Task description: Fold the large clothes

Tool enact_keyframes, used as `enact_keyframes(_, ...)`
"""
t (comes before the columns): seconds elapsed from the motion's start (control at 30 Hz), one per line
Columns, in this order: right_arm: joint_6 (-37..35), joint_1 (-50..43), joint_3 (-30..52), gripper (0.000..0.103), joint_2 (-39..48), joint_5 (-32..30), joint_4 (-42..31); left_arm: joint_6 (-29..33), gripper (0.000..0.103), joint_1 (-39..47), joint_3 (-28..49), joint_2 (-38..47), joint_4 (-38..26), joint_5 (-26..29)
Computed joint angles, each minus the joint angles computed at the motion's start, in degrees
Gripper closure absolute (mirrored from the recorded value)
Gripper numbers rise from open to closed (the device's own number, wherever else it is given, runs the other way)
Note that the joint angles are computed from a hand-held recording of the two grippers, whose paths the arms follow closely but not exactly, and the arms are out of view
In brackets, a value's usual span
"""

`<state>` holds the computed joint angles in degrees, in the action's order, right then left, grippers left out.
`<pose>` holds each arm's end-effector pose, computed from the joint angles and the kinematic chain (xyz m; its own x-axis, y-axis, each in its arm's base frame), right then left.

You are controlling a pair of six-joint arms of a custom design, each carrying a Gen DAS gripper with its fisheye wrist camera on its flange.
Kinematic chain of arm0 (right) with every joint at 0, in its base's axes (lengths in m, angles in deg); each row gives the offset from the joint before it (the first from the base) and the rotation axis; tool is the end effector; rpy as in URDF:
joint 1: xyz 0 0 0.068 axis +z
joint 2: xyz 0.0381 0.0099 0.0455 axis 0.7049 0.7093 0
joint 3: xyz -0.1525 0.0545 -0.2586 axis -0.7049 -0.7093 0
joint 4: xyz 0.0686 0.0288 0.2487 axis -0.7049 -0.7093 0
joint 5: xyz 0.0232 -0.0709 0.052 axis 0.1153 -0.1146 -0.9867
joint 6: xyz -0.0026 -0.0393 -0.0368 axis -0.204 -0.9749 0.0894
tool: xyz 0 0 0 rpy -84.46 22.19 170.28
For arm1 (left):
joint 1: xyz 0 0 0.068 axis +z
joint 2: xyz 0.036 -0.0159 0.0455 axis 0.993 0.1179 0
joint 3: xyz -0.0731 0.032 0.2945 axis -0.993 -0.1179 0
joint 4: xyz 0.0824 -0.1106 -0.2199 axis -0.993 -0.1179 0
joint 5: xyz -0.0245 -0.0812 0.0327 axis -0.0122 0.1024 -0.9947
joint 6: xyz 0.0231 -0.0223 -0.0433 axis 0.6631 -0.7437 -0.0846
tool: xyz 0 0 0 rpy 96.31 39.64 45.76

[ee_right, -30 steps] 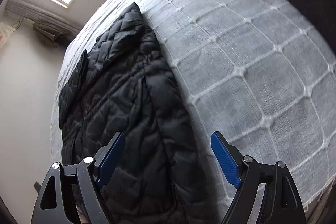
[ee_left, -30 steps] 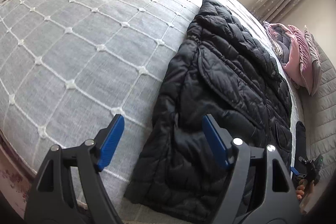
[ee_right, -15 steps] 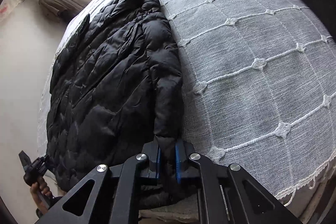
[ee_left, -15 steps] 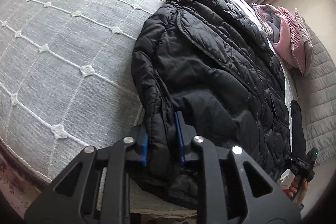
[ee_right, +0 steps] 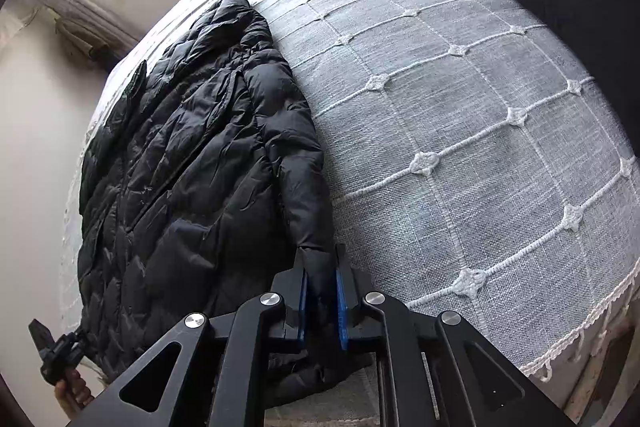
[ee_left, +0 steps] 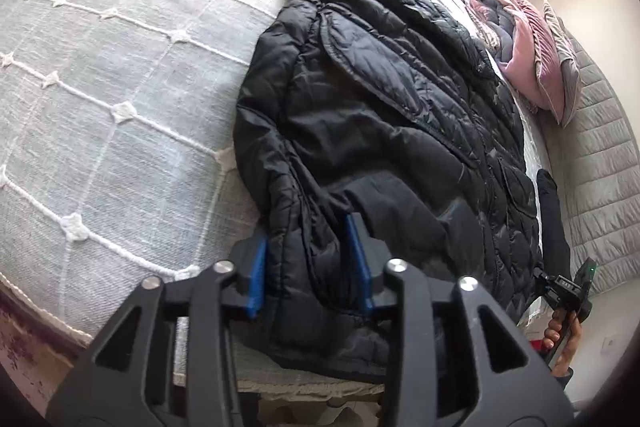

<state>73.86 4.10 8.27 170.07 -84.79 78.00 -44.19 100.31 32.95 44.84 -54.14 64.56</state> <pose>0.1615 -0.1171 0.0469 -0.7440 0.6061 -0.2815 0.4576 0.7690 0.4463 0.2951 0.0721 0.0113 -0.9128 -0.2391 -0.3311 -0.0665 0.8869 -0.4572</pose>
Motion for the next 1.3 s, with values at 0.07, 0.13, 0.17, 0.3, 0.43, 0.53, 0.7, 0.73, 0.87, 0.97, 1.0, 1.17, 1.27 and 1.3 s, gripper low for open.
enact_keyframes(0.07, -0.2, -0.8, -0.2, 0.082, -0.1, -1.0, -0.6, 0.5, 0.063, 0.3, -0.4, 0.3, 0.1, -0.6)
enact_keyframes(0.13, -2.9, -2.6, 0.7, 0.077, 0.9, -3.5, -3.0, -0.6, 0.063, 0.7, -1.9, -0.2, 2.3, -0.4)
enact_keyframes(0.17, -3.7, -2.3, 1.3, 0.068, 1.8, -4.3, -4.1, -1.2, 0.063, 0.6, -2.7, -0.5, 3.6, -0.1)
enact_keyframes(0.3, -6.5, -1.5, 2.0, 0.06, 2.0, -3.9, -6.1, -1.4, 0.068, 0.5, -3.5, -0.6, 5.0, 0.8)
enact_keyframes(0.43, -6.0, 0.0, 1.3, 0.088, 1.7, -3.4, -4.5, -1.6, 0.082, -2.3, -5.0, -1.4, 8.2, -2.6)
enact_keyframes(0.53, -4.9, 1.3, 0.5, 0.092, 1.2, -2.1, -2.7, -2.0, 0.087, -3.2, -5.9, -2.1, 9.8, -3.6)
enact_keyframes(0.7, -6.1, -2.1, -0.6, 0.097, -0.4, -4.8, -2.2, -2.7, 0.09, -3.6, -8.4, -3.8, 13.1, -4.8)
enact_keyframes(0.73, -6.2, -2.8, -1.0, 0.097, -0.9, -5.2, -1.9, -3.1, 0.09, -4.1, -9.7, -4.3, 15.0, -6.0)
enact_keyframes(0.87, -6.9, -4.1, -2.6, 0.098, -3.5, -6.2, -1.4, -4.9, 0.091, -7.0, -13.9, -5.8, 21.6, -11.3)
enact_keyframes(0.97, -6.3, -3.5, -3.6, 0.098, -4.9, -5.4, -0.2, -4.7, 0.092, -8.0, -14.9, -5.9, 23.5, -12.9)
enact_keyframes(1.0, -6.0, -3.2, -3.8, 0.098, -5.3, -5.2, 0.0, -4.6, 0.092, -7.9, -15.3, -5.9, 24.2, -12.9)
enact_keyframes(1.17, -7.1, -4.5, -4.1, 0.098, -6.2, -8.2, -0.2, -4.2, 0.092, -8.1, -15.7, -6.1, 25.9, -13.6)
enact_keyframes(1.27, -6.8, -4.2, -4.0, 0.098, -5.4, -8.0, 0.3, -4.5, 0.092, -8.9, -16.0, -5.9, 26.4, -14.4)
enact_keyframes(1.3, -6.7, -3.3, -3.9, 0.098, -5.0, -7.2, 0.5, -4.5, 0.092, -9.1, -15.8, -5.7, 26.3, -14.7)
